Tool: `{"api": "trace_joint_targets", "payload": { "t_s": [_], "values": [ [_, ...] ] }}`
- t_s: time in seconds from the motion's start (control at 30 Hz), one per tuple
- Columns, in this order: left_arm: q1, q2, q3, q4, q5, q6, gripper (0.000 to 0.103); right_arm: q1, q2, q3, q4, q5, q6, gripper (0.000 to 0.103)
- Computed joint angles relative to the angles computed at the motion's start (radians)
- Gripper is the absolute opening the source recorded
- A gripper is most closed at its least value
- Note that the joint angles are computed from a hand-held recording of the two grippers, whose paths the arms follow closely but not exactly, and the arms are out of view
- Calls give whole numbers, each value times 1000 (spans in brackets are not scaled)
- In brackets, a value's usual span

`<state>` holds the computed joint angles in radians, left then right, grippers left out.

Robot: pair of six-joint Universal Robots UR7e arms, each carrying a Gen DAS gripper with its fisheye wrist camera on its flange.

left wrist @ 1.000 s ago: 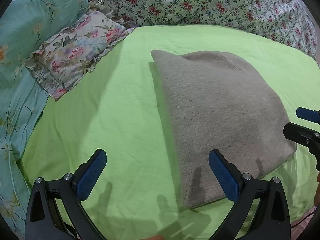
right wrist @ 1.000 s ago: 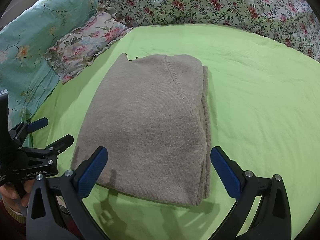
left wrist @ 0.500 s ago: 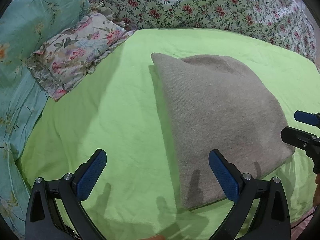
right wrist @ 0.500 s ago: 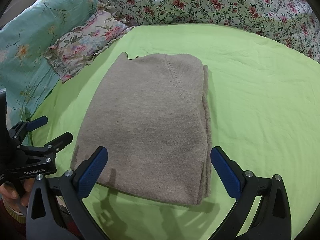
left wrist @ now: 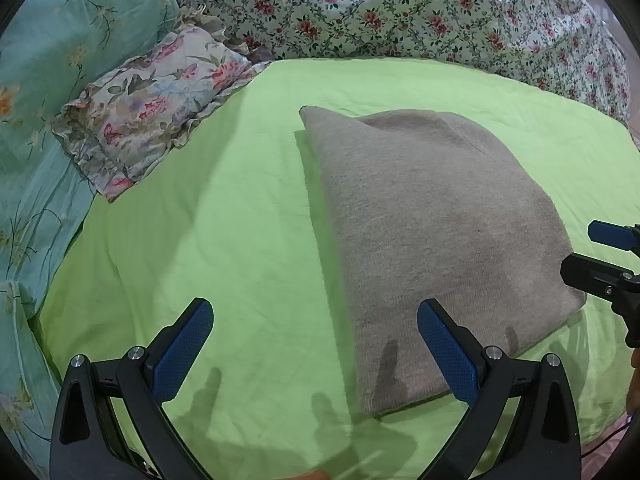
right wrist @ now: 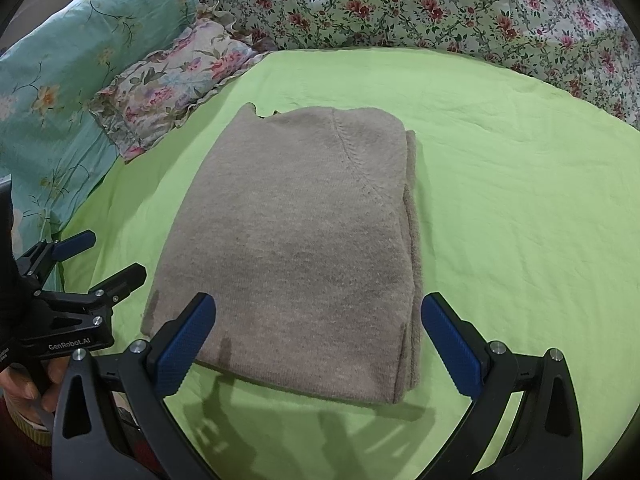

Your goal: Fold small clothes

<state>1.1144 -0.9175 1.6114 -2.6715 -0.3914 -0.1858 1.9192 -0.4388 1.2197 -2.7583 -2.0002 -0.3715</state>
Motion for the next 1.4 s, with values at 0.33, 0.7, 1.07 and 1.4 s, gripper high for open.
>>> {"api": "trace_joint_targets", "payload": {
  "t_s": [0.33,0.7,1.07,1.4],
  "values": [
    [-9,-1,16,-57,15,35,102,2,-8,11,-4,3,-5,102],
    [-13,2,21,-55,12,35,102,5,-10,12,0,0,-7,102],
    [-19,4,29,-92,6,71,102,-2,-25,32,-7,1,-3,102],
    [-20,3,32,-96,2,80,102,-6,-31,38,-13,8,-1,102]
  ]
}}
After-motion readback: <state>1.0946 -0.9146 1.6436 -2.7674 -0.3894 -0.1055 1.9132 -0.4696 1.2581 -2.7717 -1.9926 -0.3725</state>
